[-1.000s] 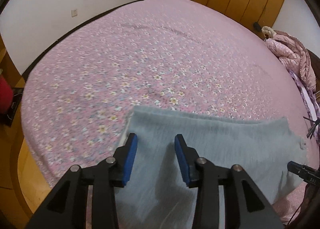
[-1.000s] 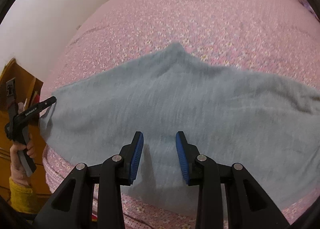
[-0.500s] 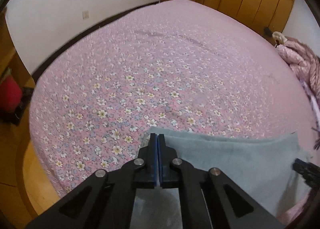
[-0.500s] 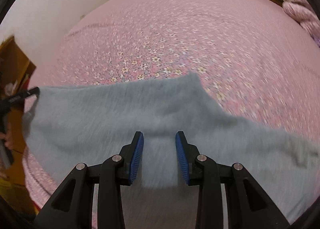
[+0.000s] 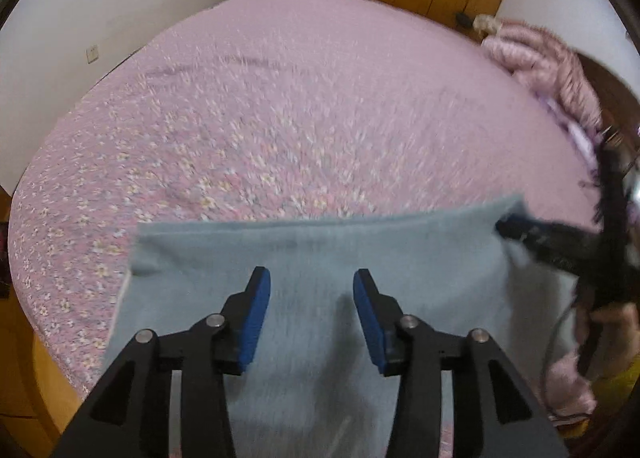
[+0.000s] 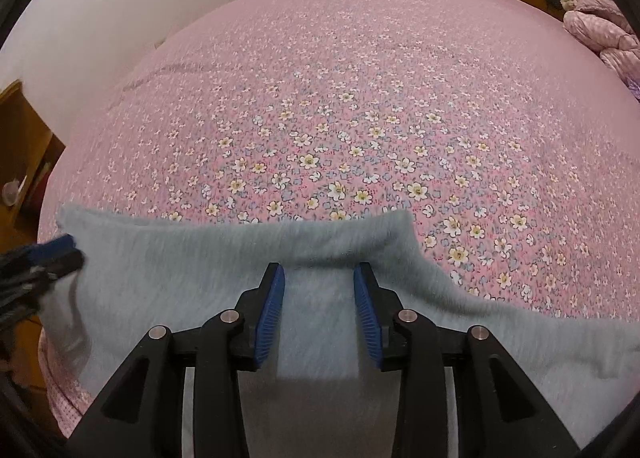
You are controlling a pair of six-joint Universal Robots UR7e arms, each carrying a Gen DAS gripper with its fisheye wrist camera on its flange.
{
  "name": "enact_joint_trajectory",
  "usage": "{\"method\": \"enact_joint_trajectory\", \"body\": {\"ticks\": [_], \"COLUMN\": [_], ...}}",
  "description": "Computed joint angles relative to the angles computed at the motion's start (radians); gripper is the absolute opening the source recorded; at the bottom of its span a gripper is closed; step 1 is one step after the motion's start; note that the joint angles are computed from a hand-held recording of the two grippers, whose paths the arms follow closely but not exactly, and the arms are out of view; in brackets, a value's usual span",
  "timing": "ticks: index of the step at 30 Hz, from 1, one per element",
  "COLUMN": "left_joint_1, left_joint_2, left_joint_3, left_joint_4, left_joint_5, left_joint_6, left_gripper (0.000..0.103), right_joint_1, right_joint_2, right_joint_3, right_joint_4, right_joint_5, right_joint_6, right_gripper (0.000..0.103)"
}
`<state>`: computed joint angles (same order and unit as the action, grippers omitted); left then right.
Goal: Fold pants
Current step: 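Open both grippers and smooth the folded pants on the bed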
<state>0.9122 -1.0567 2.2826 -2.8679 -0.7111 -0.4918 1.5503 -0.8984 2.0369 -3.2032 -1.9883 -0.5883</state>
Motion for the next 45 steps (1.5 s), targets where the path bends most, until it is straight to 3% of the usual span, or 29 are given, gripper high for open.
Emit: {"method": "enact_joint_trajectory", "body": {"ticks": [5,9,16,21,23,27,28,31,35,38,43,45], "left_joint_1": [0.032,0.024,-0.022,-0.042,-0.033,-0.021,-0.022,-0.027,-0.019,-0.029,-0.054,-0.064], "left_joint_2": [0.045,0.041,-0.015,0.013,0.044,0.114,0.121,0.127,0.133,0.112,0.065,0.053], "left_joint_3": [-0.028,-0.054,-0.010,-0.009,-0.040,-0.089,-0.083,-0.082,-0.095,-0.093,-0.022,-0.004], "left_joint_4": [0.011,0.106,0.080,0.000,0.033,0.131,0.105,0.111,0.122,0.174,0.145,0.161], "left_joint_5": [0.040,0.121,0.089,-0.010,-0.004,0.076,0.087,0.107,0.114,0.099,0.037,0.044], "left_joint_6": [-0.004,-0.064,-0.110,-0.094,-0.086,-0.107,-0.094,-0.087,-0.086,-0.154,-0.220,-0.232], "left_gripper": [0.045,0.045,0.045,0.045,0.045,0.048,0.050,0.054,0.054,0.055,0.056,0.057], "right_joint_1": [-0.012,-0.056,-0.178,-0.249,-0.263,-0.305,-0.314,-0.337,-0.307,-0.289,-0.290,-0.295], "right_joint_2": [-0.072,-0.177,-0.364,-0.395,-0.370,-0.362,-0.372,-0.403,-0.418,-0.467,-0.512,-0.505], "right_joint_3": [0.040,0.113,0.212,0.207,0.195,0.188,0.188,0.194,0.199,0.264,0.347,0.368], "right_joint_4": [0.031,0.023,-0.013,0.010,-0.027,-0.062,-0.052,-0.025,-0.012,-0.037,-0.088,-0.126], "right_joint_5": [0.029,0.035,0.033,0.061,0.036,0.074,0.082,0.109,0.050,0.030,0.024,-0.021], "right_joint_6": [0.017,-0.003,0.013,0.042,0.020,-0.001,0.000,-0.014,0.000,-0.051,-0.105,-0.131], "right_gripper": [0.038,0.038,0.038,0.038,0.038,0.020,0.014,0.010,0.012,0.018,0.022,0.022]}}
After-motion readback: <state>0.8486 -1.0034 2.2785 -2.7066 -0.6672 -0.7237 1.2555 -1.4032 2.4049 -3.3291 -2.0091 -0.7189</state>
